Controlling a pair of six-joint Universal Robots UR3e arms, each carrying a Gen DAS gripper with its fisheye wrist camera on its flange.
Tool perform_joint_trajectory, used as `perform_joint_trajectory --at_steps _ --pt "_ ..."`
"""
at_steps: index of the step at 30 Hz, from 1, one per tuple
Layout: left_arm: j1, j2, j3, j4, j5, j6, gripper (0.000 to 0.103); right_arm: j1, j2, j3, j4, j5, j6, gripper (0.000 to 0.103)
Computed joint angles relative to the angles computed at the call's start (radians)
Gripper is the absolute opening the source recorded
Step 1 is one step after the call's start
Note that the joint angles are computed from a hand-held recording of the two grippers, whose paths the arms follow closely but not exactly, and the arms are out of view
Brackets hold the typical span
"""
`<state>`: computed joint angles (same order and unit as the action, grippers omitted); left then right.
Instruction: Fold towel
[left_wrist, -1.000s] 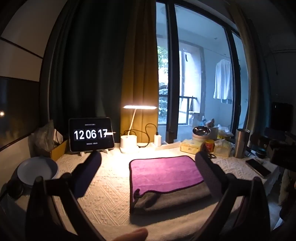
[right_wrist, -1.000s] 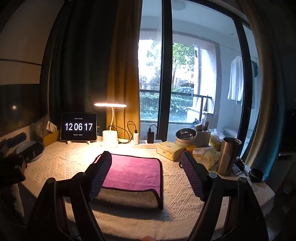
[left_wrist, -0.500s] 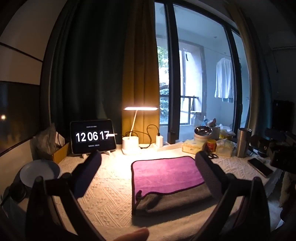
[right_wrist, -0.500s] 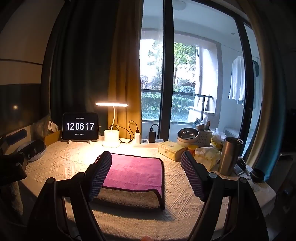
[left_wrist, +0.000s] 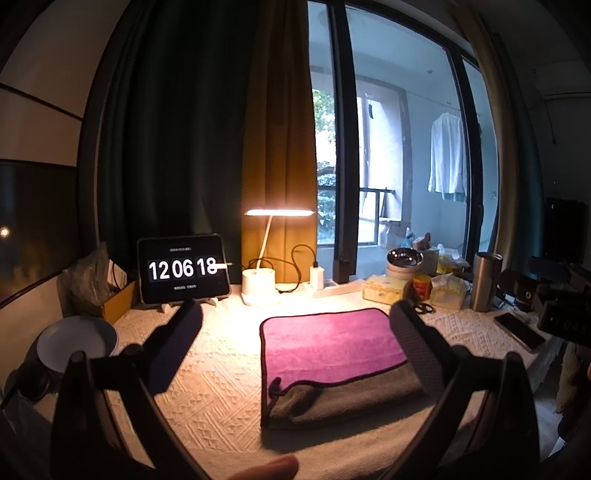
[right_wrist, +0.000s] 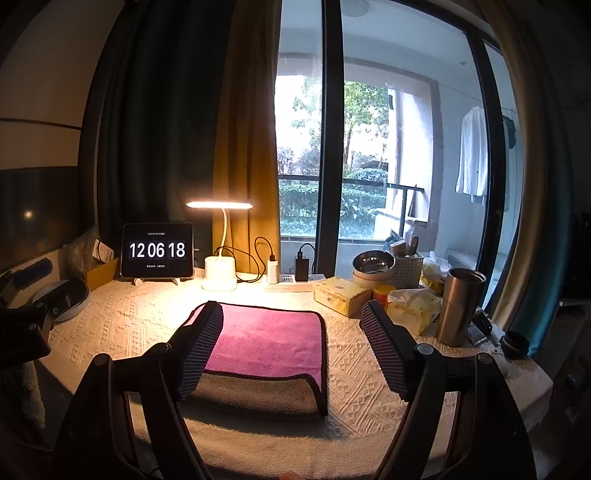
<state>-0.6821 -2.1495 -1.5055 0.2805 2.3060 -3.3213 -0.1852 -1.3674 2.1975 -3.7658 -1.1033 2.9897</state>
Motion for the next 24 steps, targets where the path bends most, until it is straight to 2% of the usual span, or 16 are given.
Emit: perform_joint_trajectory --at_steps 24 --pt "0.007 -0.002 0.009 -0.008 0.002 0.0 0.102 0.005 0.011 -0.02 0.013 -0.012 -0.002 0.08"
